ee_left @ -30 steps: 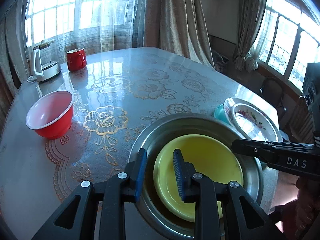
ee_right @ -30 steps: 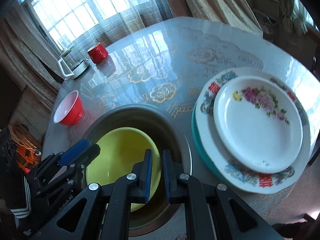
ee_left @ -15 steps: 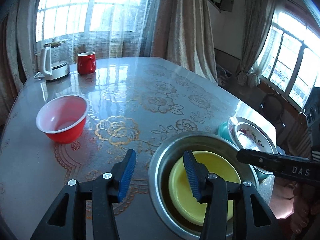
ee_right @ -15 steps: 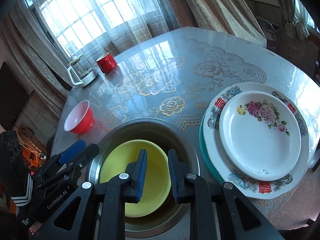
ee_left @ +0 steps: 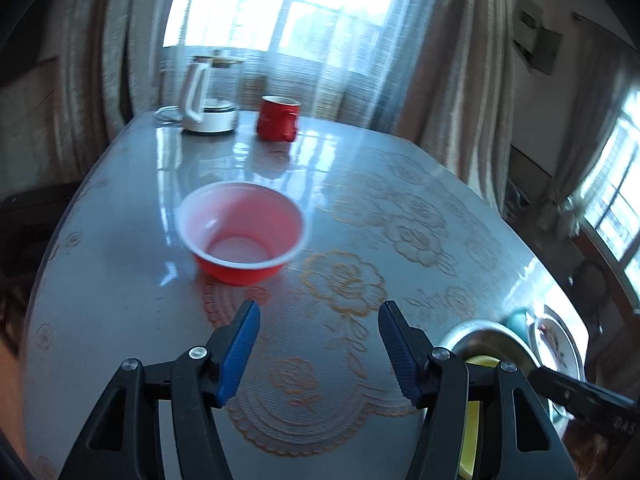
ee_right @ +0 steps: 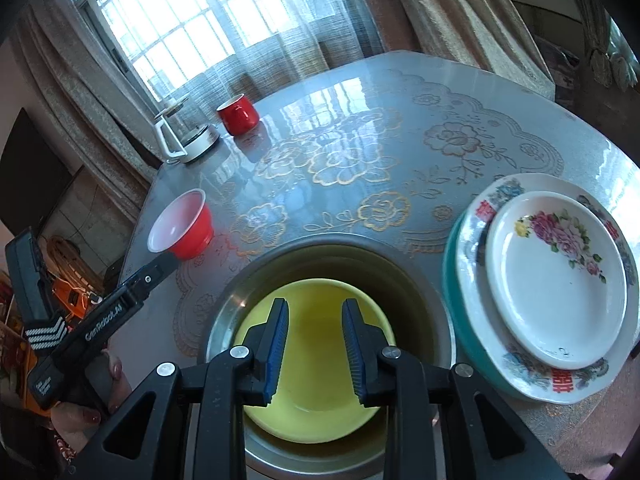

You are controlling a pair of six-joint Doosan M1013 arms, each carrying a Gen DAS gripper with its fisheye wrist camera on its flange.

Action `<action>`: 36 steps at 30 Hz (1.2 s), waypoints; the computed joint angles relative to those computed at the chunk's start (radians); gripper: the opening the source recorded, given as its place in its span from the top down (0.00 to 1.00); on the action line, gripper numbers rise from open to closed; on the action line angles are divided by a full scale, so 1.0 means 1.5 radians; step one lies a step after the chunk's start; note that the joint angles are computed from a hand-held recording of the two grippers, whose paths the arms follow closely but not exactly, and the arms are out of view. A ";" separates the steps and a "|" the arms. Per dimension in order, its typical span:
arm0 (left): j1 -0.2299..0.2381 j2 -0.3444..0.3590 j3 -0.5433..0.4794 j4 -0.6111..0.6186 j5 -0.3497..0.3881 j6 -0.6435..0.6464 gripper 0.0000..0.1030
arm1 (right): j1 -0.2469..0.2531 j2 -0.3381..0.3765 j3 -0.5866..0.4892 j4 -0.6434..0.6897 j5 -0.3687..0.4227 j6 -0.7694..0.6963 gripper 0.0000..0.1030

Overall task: Organize plates and bowls
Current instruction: 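Move the right gripper toward the rim of the red plastic bowl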

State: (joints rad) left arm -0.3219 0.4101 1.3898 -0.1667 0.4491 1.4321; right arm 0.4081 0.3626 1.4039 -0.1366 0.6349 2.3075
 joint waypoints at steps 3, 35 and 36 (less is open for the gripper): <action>0.006 0.002 0.000 0.103 -0.011 -0.118 0.37 | 0.003 0.013 -0.020 0.020 0.007 -0.026 0.72; 0.053 0.062 -0.051 0.091 -0.014 -0.205 0.31 | -0.006 0.250 -0.385 0.214 0.171 -0.119 0.65; 0.054 0.063 -0.053 0.087 -0.013 -0.200 0.32 | -0.006 0.257 -0.396 0.217 0.176 -0.121 0.65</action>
